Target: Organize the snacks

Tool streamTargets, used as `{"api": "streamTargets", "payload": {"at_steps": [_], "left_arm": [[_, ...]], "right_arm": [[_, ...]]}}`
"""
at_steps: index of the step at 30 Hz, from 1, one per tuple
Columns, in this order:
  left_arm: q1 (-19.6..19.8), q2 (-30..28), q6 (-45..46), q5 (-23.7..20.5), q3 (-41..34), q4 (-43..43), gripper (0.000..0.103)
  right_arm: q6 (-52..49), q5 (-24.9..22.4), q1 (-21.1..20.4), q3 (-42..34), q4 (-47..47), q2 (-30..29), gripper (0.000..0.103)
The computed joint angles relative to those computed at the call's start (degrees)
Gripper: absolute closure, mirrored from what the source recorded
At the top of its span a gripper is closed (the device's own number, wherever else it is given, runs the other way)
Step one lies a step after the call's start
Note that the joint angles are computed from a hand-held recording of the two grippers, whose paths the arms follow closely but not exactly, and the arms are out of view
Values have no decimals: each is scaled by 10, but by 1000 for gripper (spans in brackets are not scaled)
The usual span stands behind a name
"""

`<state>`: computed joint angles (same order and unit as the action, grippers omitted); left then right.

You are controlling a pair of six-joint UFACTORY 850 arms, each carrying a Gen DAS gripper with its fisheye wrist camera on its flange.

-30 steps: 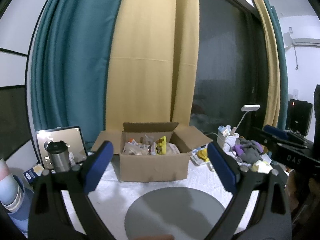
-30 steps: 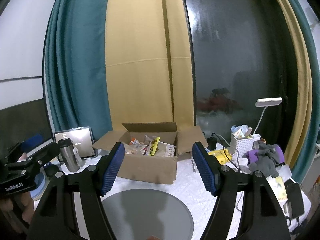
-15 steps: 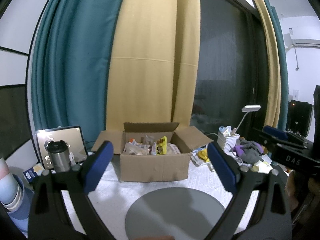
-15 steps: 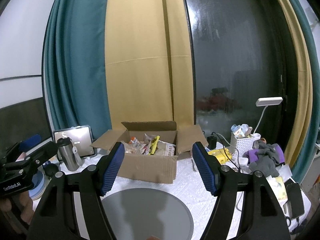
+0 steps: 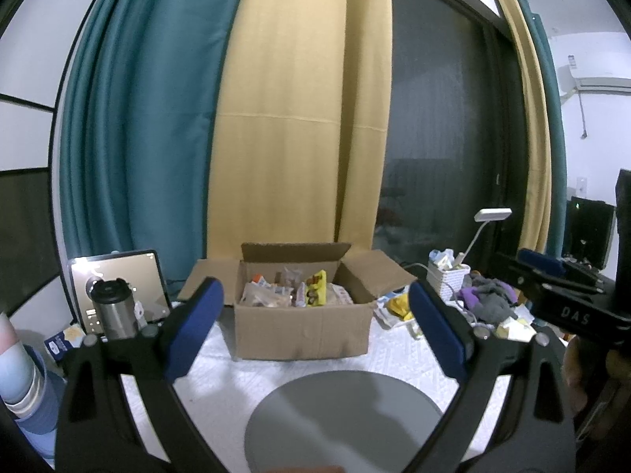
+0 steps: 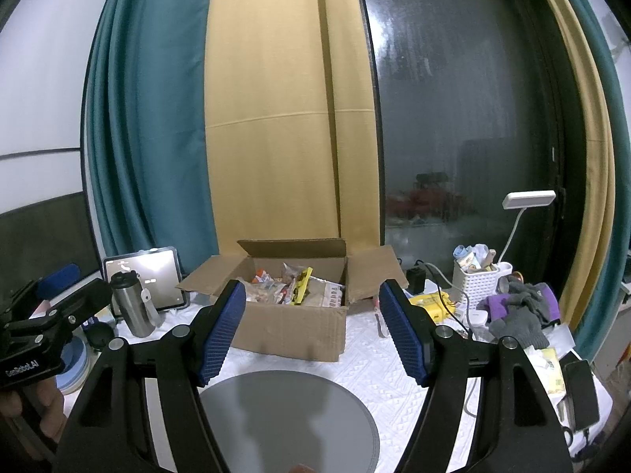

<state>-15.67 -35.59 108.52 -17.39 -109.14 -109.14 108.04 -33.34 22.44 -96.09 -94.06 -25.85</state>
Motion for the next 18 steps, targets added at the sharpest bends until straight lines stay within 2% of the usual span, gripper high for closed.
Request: {"api": "streamTargets", "payload": {"at_steps": [18], "left_arm": [[-7,-12,-21,9,-17,19,7]], "right_arm": [[-7,1,-1,0,4,-1,29]]}}
